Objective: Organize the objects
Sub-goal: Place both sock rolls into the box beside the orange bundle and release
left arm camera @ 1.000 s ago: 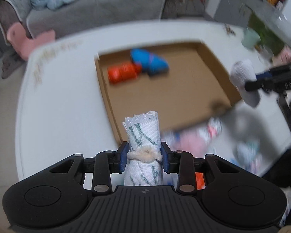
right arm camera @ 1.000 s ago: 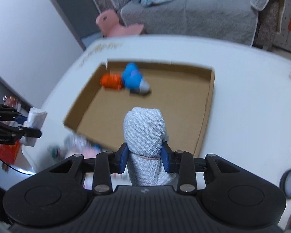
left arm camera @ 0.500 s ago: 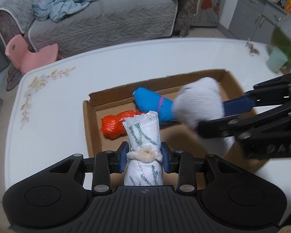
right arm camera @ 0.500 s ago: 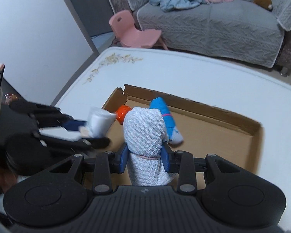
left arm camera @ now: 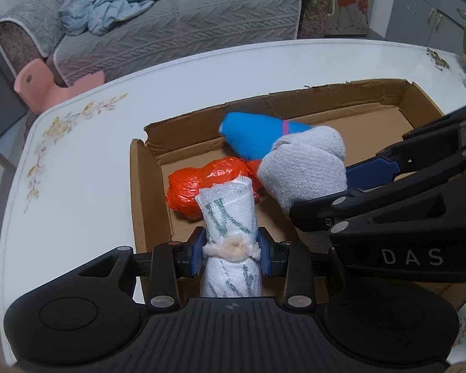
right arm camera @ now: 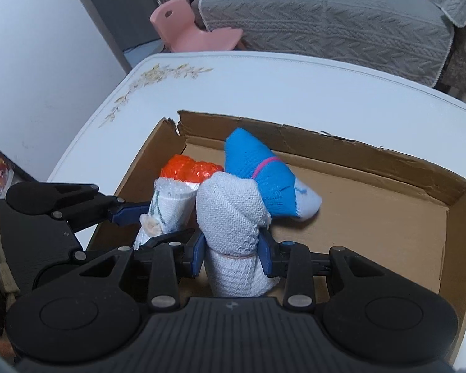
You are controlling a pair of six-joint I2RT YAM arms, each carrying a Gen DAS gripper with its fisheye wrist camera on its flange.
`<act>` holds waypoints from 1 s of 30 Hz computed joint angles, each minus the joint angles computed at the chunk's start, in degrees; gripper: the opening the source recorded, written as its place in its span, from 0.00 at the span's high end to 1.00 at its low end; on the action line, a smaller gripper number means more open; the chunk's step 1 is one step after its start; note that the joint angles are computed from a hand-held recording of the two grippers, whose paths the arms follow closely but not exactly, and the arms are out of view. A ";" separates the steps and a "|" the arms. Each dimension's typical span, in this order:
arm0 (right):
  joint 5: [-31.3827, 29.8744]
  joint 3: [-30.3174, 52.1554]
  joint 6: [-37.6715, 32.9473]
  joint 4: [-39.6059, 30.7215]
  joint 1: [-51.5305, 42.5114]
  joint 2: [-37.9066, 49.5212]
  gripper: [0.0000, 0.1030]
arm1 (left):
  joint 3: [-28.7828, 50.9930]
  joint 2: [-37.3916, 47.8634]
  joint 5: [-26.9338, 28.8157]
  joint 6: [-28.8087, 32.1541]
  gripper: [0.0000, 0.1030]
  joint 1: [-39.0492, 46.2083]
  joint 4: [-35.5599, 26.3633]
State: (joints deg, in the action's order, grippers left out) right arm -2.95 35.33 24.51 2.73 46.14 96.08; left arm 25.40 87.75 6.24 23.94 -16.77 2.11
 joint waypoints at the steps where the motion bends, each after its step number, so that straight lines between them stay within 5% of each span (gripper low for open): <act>1: -0.92 0.50 -0.84 -0.73 -0.49 0.21 0.68 | -0.03 0.15 0.48 0.77 0.56 0.34 0.06; 3: -1.76 1.08 -2.74 -1.51 -1.10 0.40 0.66 | 0.49 0.63 1.43 1.46 0.49 1.21 -0.78; 5: -3.26 1.13 -4.28 -2.28 -1.86 0.08 0.63 | 0.66 1.02 1.76 1.84 0.31 1.89 -0.87; 12: -5.32 0.68 -8.15 -5.94 -2.71 -3.87 0.47 | 0.64 -5.14 4.03 4.91 0.20 2.71 -8.12; 18: -6.08 2.89 -18.26 -14.19 -2.54 -6.29 0.45 | 1.73 -11.36 6.16 13.22 0.18 5.08 -17.83; 30: -3.71 4.40 -18.85 -18.69 0.80 -8.59 0.45 | 1.96 -15.93 7.36 15.22 0.19 7.91 -23.59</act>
State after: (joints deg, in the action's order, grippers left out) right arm -6.66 39.73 5.67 -15.97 46.95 87.49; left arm 27.37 71.82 13.60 39.16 -8.86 -21.48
